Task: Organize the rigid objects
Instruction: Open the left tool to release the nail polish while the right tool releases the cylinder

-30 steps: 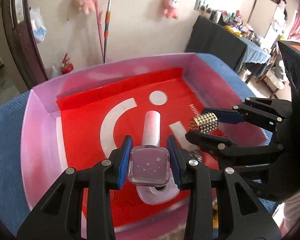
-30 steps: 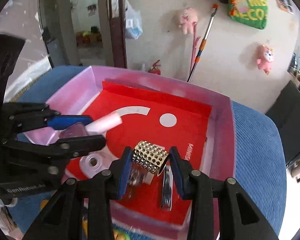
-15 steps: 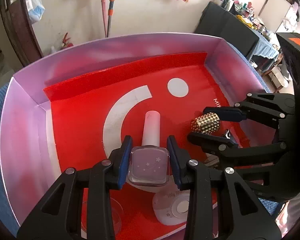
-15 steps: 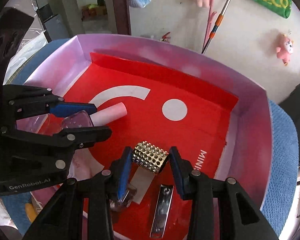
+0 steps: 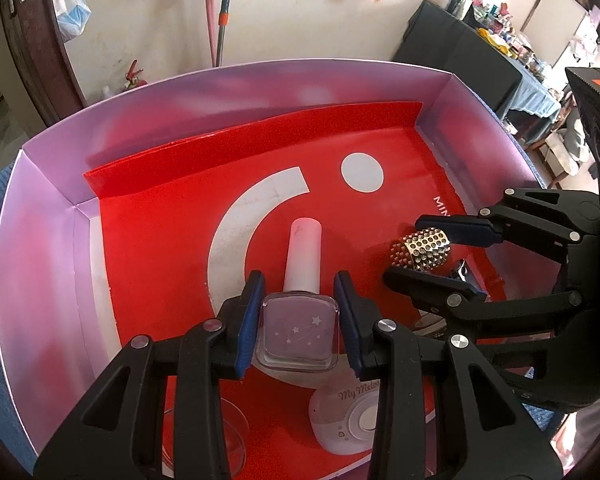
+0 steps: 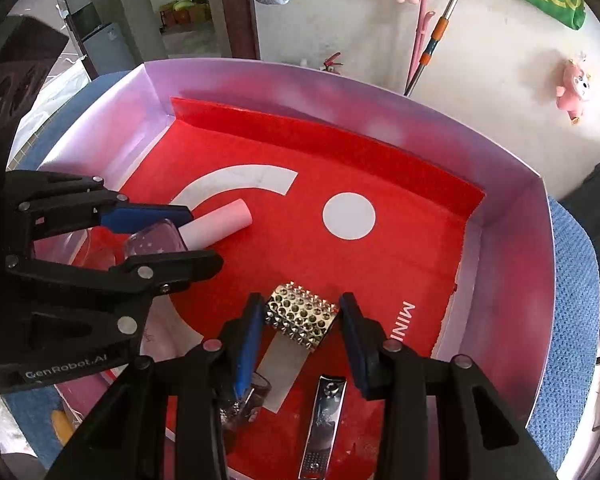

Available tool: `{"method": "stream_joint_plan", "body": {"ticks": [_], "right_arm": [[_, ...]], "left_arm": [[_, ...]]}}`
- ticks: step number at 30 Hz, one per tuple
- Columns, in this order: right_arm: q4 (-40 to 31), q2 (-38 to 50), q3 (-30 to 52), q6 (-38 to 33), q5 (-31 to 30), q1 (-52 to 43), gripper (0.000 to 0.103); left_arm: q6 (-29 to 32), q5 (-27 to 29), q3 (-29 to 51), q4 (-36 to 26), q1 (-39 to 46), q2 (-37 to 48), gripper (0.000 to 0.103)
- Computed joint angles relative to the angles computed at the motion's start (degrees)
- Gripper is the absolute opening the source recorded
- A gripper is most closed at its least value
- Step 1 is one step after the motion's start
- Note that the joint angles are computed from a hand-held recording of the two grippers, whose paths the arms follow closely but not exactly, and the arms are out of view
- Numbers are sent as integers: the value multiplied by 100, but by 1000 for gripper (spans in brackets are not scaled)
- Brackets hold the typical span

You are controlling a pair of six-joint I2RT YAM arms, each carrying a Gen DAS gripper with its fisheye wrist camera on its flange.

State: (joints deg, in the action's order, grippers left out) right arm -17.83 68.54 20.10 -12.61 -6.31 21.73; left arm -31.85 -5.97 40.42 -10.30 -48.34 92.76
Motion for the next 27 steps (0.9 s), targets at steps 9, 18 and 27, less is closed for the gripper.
{"method": "stream_joint_plan", "body": {"ticks": [9,18,27], "right_arm": [[132,14,-65,188,38,149,45],[141,-98,-161,259,129,203,52],[34,-139,-48,196,99,67,56]], "left_arm": [[47,77,-104,122,63,-59,34],[-21,46,-241,141,113,-349,58],[-59,-189,-203,-147,-22,-666,58]]}}
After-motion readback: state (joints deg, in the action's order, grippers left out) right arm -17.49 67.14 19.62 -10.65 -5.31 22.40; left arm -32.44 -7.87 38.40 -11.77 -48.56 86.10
